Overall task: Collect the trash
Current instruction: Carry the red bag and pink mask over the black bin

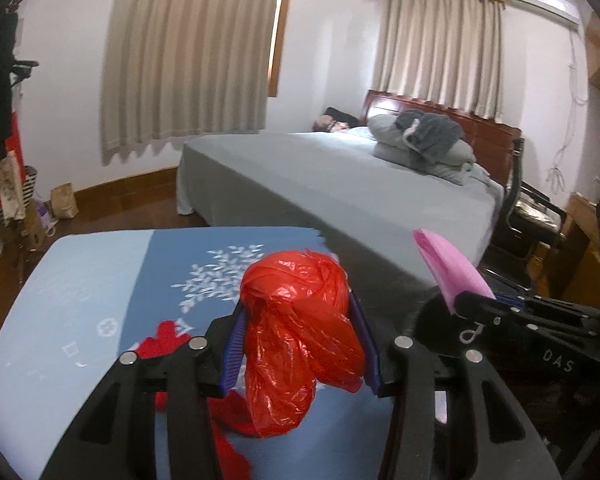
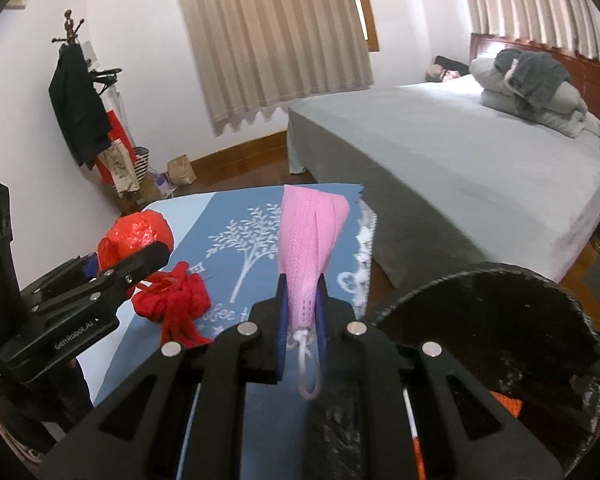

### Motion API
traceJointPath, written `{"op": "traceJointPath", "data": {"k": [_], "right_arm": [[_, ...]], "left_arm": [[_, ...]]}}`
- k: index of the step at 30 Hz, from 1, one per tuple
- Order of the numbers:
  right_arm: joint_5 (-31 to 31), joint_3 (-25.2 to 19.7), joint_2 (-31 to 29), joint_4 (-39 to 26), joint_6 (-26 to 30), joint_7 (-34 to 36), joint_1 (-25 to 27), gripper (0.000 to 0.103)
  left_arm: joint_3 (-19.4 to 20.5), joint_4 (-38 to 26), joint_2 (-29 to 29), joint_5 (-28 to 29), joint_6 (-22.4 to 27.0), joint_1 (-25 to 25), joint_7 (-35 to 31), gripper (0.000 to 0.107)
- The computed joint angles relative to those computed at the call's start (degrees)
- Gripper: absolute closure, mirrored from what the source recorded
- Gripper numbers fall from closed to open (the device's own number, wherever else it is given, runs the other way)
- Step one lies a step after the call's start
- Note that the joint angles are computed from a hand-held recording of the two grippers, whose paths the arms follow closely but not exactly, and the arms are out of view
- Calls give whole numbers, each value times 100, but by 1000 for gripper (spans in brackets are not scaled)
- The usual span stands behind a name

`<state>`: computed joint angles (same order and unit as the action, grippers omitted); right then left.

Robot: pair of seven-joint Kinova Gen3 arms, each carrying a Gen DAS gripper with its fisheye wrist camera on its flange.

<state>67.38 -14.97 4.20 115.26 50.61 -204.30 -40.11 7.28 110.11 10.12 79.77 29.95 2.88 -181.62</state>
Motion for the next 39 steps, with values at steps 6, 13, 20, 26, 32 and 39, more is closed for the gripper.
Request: {"op": "traceJointPath", "data": {"k": [6, 13, 20, 26, 32, 39], "right_arm": [[-136, -187, -238, 238, 490, -244, -101, 91], [-387, -467, -549, 551, 1046, -556, -167, 91], [-716, -787, -807, 805, 1621, -878, -266, 91], [-1102, -1053, -1018, 1010, 2095, -1126, -365, 91], [-1395, -1215, -1111, 1108, 2363, -1310, -415, 91], [-1704, -1336, -1217, 1280, 2505, -1506, -445, 91]], "left_arm": [[75, 66, -143, -5, 122, 146, -8, 60], [144, 116, -250, 28, 200, 420, -82, 60], [243, 129, -305, -1, 217, 718, -107, 60], [326, 183, -329, 52, 217, 948, -198, 60], [412, 190, -268, 93, 206, 1174, -286, 60], [526, 126, -97, -40, 167, 1370, -231, 60]]}}
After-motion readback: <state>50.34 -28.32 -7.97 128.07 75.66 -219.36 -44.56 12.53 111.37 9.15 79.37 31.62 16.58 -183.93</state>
